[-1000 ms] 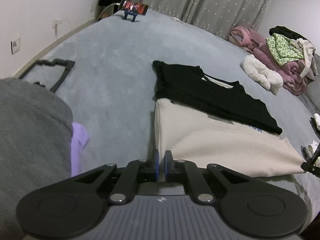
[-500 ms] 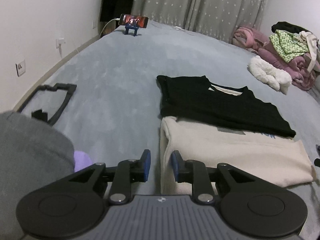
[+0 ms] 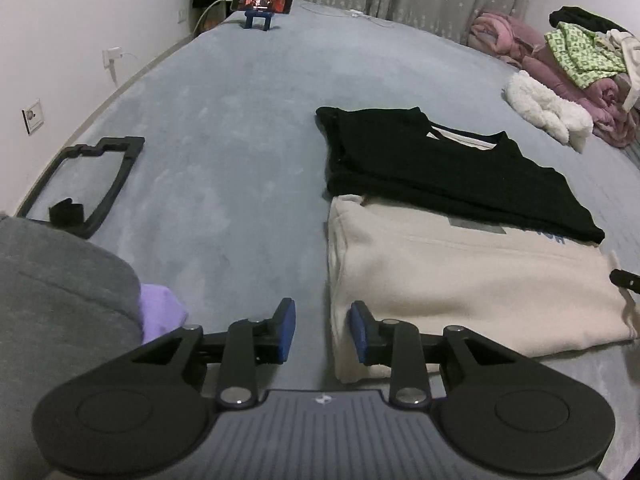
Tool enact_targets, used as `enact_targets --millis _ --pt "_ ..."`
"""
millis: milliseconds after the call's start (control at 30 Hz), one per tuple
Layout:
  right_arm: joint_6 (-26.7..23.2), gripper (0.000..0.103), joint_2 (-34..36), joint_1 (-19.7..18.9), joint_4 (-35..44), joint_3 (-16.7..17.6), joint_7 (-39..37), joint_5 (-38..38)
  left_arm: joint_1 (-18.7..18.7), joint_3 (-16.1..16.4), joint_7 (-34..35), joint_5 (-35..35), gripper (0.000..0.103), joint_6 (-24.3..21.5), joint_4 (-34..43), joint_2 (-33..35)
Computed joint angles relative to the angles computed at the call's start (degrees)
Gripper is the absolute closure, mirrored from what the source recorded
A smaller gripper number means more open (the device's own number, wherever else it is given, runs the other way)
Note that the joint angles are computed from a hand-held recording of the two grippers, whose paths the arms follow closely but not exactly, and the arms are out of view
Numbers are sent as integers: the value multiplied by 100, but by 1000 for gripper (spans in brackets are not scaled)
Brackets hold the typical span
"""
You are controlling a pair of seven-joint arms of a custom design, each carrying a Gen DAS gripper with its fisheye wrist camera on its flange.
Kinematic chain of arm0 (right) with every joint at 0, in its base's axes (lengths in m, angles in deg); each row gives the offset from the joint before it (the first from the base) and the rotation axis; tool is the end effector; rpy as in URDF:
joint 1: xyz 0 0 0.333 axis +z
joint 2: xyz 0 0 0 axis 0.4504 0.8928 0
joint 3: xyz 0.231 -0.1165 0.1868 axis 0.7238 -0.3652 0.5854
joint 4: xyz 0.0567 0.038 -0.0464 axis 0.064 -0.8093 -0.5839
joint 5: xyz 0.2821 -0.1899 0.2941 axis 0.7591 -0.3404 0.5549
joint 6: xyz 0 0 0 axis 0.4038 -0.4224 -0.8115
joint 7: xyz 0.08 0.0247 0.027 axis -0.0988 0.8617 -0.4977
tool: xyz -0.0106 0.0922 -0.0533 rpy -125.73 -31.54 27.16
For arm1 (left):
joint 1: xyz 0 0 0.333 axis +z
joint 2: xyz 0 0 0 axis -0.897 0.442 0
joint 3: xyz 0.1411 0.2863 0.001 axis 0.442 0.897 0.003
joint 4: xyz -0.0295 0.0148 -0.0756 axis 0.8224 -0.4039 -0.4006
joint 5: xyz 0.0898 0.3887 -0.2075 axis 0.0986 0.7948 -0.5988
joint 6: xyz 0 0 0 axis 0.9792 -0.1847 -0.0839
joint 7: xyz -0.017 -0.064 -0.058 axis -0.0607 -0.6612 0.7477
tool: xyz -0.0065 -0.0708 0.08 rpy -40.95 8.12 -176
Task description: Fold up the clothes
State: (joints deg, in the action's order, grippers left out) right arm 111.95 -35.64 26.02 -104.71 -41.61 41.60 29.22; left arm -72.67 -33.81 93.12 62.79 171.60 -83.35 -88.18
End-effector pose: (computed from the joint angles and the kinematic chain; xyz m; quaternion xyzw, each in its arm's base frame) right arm 0.7042 -0.0020 0.3566 -0.7192 0.5650 -0.1718 0.3662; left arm 0.5808 -0.2312 0.4091 -0.7493 0.5686 -0.2697 0.2063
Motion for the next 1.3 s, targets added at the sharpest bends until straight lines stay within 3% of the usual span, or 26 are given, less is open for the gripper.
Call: enact_targets --millis 133,233,367,467,600,667,700,733,833,967,1300 --pt "143 92 -35 -18 -20 56 -88 206 49 22 -112 -11 73 181 -172 -200" --pt "206 92 -45 -11 -16 80 -210 350 123 46 -674 540 71 351 -112 -176" --pt "225 87 31 114 23 -42 218 -79 174 120 -1378 1215 66 435 187 68" --pt "200 81 54 20 74 46 170 108 168 154 -1097 1135 65 556 538 449" --pt "209 81 164 101 155 -10 422 -166 75 220 -780 1014 65 546 902 860" --pt "249 83 192 98 167 21 428 -227 17 240 -643 932 72 428 1010 995" --pt "269 85 196 86 169 41 409 -231 -8 254 -577 927 89 446 1020 1017" --pt "289 88 201 76 171 60 387 -231 -29 266 -512 922 91 462 1031 1040" --pt "371 91 188 27 150 132 234 -136 -182 403 -690 1288 93 430 1034 987" --pt "422 92 145 -58 139 237 -95 210 -314 555 -1456 2192 94 449 1021 873" --pt "527 93 112 -66 178 264 -573 855 -232 475 -2265 2859 94 351 1107 919"
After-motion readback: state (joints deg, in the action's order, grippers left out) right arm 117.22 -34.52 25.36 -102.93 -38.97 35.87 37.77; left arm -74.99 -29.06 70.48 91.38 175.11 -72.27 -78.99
